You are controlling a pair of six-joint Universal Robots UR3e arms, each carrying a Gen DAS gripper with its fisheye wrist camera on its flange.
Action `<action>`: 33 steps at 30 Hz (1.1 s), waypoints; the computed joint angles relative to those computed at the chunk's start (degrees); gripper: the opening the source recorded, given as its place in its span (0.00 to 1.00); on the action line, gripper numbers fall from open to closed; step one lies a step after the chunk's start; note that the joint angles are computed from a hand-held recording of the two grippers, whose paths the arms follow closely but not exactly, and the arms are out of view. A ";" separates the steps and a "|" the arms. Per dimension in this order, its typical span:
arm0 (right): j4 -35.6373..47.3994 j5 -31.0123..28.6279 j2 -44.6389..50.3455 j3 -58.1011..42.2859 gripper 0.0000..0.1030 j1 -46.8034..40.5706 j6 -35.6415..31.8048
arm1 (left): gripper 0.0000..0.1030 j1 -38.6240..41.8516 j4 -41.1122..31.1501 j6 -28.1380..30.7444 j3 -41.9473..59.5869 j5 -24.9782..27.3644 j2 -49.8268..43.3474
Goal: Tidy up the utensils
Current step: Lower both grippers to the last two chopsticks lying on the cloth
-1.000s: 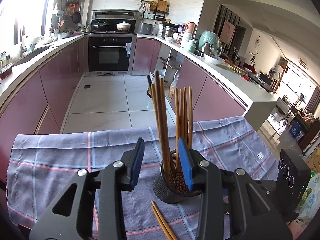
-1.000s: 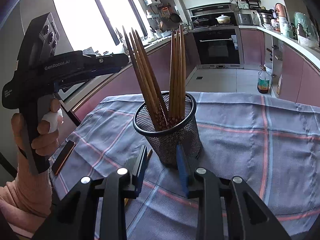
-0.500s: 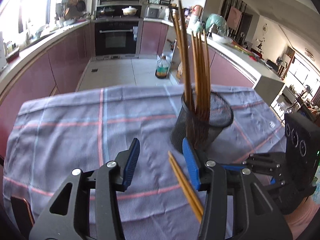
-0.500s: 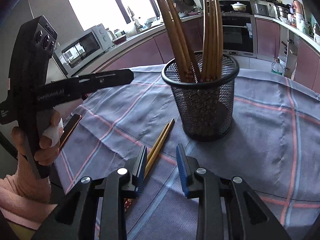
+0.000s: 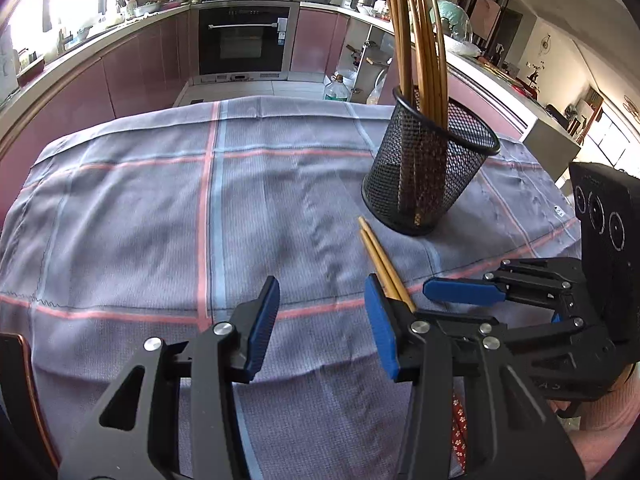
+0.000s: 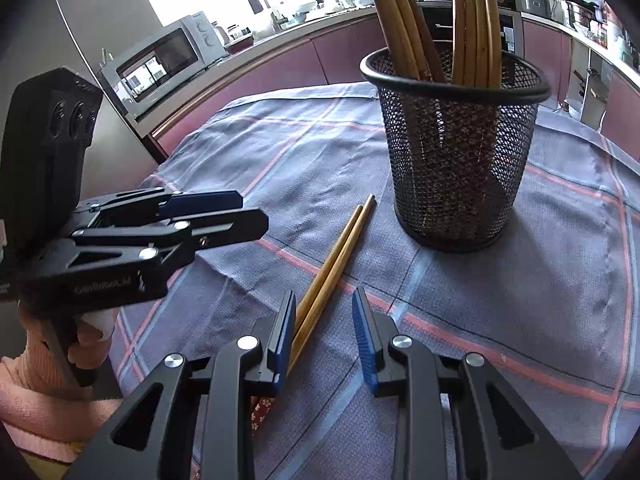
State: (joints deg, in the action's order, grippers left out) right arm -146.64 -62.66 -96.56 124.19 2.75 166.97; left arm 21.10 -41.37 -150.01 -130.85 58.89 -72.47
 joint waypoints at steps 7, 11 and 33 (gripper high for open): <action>-1.02 -2.34 2.31 -1.86 0.16 1.77 0.70 | 0.42 0.54 -2.14 1.66 -1.30 -0.94 2.21; -0.33 -2.89 1.41 -1.37 0.15 1.27 0.34 | 0.42 0.17 -3.35 2.72 -1.49 -1.42 2.80; 3.51 -1.11 -5.91 2.48 0.15 -4.09 -3.58 | 0.36 -11.55 4.63 -1.78 -0.83 6.02 -4.52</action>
